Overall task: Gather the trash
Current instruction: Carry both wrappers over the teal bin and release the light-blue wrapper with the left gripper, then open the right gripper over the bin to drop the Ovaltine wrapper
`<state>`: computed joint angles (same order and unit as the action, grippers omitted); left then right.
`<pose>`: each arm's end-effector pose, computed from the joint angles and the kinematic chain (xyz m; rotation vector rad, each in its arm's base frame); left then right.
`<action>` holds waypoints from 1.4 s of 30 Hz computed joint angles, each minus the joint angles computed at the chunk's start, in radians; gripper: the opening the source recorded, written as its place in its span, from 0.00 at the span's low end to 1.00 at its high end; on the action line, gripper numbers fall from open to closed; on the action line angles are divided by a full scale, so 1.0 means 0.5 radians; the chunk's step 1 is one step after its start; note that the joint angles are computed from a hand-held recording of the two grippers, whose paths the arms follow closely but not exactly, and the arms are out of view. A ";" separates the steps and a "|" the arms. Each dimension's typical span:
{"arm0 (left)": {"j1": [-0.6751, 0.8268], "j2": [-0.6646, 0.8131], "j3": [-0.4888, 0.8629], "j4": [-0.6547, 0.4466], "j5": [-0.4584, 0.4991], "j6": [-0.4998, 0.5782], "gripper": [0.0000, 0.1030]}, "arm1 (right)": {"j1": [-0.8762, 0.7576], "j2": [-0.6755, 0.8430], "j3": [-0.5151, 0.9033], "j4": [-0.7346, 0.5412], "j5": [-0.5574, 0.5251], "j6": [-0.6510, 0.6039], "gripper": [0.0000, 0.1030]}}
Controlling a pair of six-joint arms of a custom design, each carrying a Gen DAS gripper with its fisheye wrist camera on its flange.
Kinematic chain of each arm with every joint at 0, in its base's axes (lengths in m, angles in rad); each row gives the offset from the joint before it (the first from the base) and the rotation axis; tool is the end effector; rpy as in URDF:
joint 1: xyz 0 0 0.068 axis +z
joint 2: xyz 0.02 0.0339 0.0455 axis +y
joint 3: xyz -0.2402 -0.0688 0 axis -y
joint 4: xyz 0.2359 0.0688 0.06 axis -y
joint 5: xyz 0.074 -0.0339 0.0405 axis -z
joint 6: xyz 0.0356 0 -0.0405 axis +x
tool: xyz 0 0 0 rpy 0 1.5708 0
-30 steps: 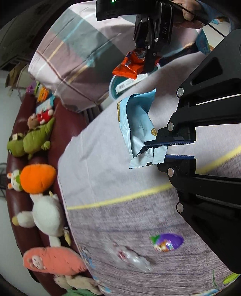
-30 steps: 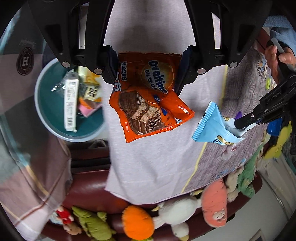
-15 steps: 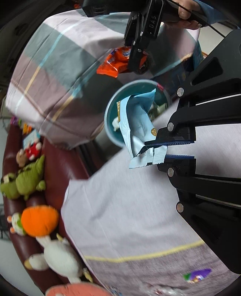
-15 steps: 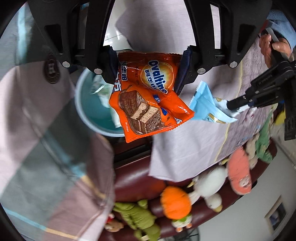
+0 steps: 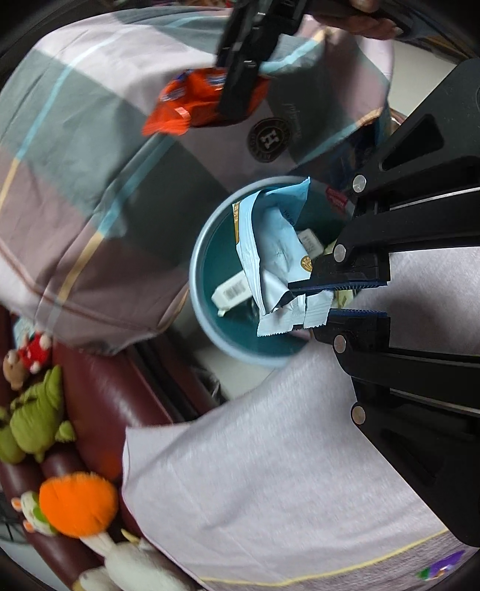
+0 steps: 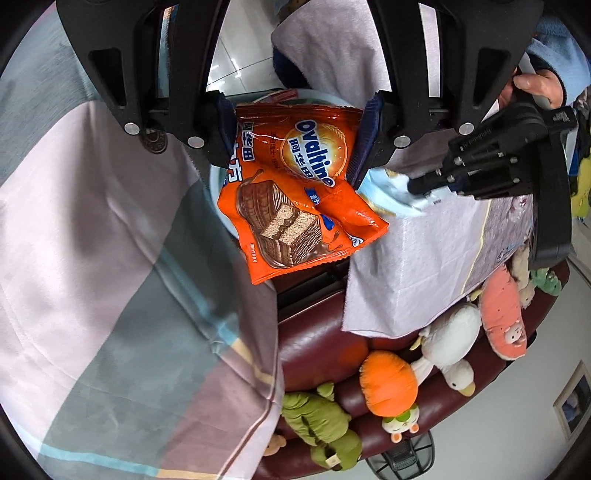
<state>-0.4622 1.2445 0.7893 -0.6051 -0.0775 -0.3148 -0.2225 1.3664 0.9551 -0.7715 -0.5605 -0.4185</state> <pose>0.2114 -0.1022 0.1957 0.1675 2.6305 -0.1660 0.2489 -0.0369 0.2130 -0.3934 2.5261 0.5393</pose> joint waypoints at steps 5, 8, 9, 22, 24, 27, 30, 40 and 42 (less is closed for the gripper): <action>0.007 0.236 0.031 0.137 0.068 0.012 0.09 | -0.013 0.106 0.035 0.046 0.020 -0.013 0.50; 0.055 0.337 0.039 0.189 0.133 0.030 0.12 | 0.002 0.163 0.046 0.075 0.044 0.001 0.50; 0.064 0.347 0.036 0.200 0.148 0.035 0.15 | -0.003 0.176 0.052 0.075 0.045 -0.006 0.50; 0.104 0.152 -0.049 0.182 0.116 0.049 0.78 | 0.107 0.291 0.072 0.169 0.141 0.084 0.50; 0.121 0.091 -0.071 0.147 0.093 0.050 0.82 | 0.134 0.305 0.067 0.183 0.158 0.095 0.50; 0.169 -0.016 -0.114 0.115 0.053 0.059 0.84 | 0.178 0.347 0.073 0.196 0.186 0.109 0.52; 0.261 -0.104 -0.148 0.089 0.081 0.072 0.85 | 0.235 0.383 0.068 0.212 0.207 0.135 0.53; 0.413 -0.209 -0.214 0.050 0.138 0.107 0.87 | 0.392 0.401 0.027 0.269 0.267 0.202 0.69; 0.430 -0.226 -0.230 0.046 0.150 0.113 0.87 | 0.402 0.395 0.029 0.259 0.278 0.207 0.72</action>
